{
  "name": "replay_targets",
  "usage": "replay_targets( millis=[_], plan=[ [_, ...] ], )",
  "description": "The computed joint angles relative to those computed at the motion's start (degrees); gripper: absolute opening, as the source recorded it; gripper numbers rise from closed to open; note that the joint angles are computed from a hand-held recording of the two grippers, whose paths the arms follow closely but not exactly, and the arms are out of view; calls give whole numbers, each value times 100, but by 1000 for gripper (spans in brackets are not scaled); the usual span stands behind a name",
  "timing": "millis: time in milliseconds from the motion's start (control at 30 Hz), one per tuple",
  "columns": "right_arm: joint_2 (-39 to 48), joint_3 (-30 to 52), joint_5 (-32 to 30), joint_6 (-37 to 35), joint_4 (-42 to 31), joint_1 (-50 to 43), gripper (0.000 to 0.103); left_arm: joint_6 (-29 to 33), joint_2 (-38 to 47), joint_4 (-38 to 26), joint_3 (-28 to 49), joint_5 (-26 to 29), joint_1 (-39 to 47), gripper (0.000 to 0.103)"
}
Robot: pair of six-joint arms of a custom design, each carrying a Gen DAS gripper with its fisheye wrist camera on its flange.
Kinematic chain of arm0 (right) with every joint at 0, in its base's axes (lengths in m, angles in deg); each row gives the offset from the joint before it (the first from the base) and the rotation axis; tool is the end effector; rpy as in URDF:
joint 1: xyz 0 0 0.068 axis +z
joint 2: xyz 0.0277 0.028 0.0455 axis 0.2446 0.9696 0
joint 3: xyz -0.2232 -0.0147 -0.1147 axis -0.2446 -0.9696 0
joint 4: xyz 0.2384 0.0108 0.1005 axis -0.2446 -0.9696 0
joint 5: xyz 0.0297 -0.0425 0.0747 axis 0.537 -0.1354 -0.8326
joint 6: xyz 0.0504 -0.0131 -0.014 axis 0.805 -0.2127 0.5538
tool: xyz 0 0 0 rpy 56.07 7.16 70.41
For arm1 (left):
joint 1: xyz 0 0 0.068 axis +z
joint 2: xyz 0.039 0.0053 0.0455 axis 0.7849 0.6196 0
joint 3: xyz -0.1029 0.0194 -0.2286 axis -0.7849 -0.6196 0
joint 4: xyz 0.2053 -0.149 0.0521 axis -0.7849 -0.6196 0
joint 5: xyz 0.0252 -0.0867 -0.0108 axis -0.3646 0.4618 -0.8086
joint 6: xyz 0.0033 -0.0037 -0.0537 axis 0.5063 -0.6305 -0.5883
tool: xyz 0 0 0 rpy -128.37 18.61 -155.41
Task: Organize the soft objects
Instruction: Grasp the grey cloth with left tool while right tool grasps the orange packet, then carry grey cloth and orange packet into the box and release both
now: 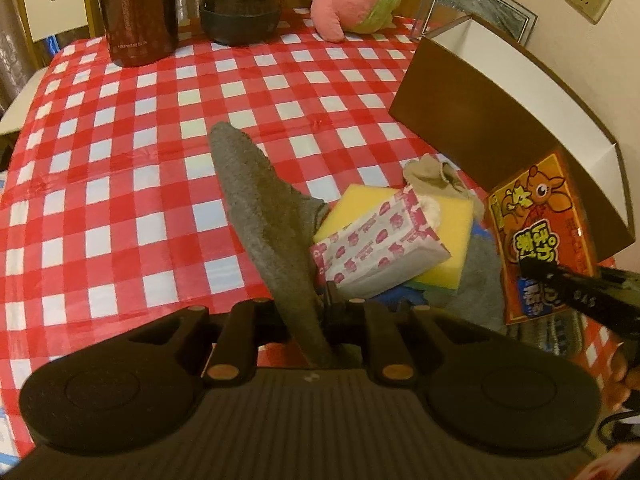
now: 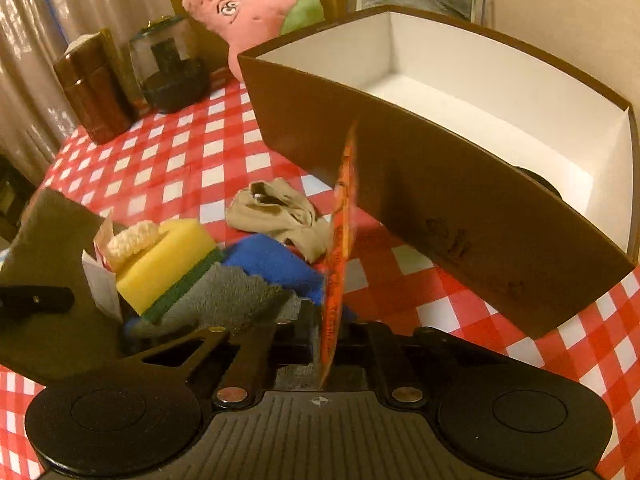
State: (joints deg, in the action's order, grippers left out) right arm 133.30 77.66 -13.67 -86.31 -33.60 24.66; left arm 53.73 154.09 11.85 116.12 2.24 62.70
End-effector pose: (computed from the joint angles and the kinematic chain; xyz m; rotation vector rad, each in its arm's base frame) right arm 0.3484 0.0727 0.1254 -0.4371 2.4975 0.3272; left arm 0.2622 0.0498 0.1476 -0.5485 2.5985 -0.0563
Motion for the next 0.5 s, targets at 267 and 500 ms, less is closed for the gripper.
replay_targets(
  millis=[267, 500],
  plan=[
    [-280, -230, -234, -82, 166, -49, 3, 123, -489, -108, -199, -161, 96, 5],
    [-648, -352, -487, -60, 135, -90, 3, 313, -1289, -561, -255, -611, 257, 4]
  ],
)
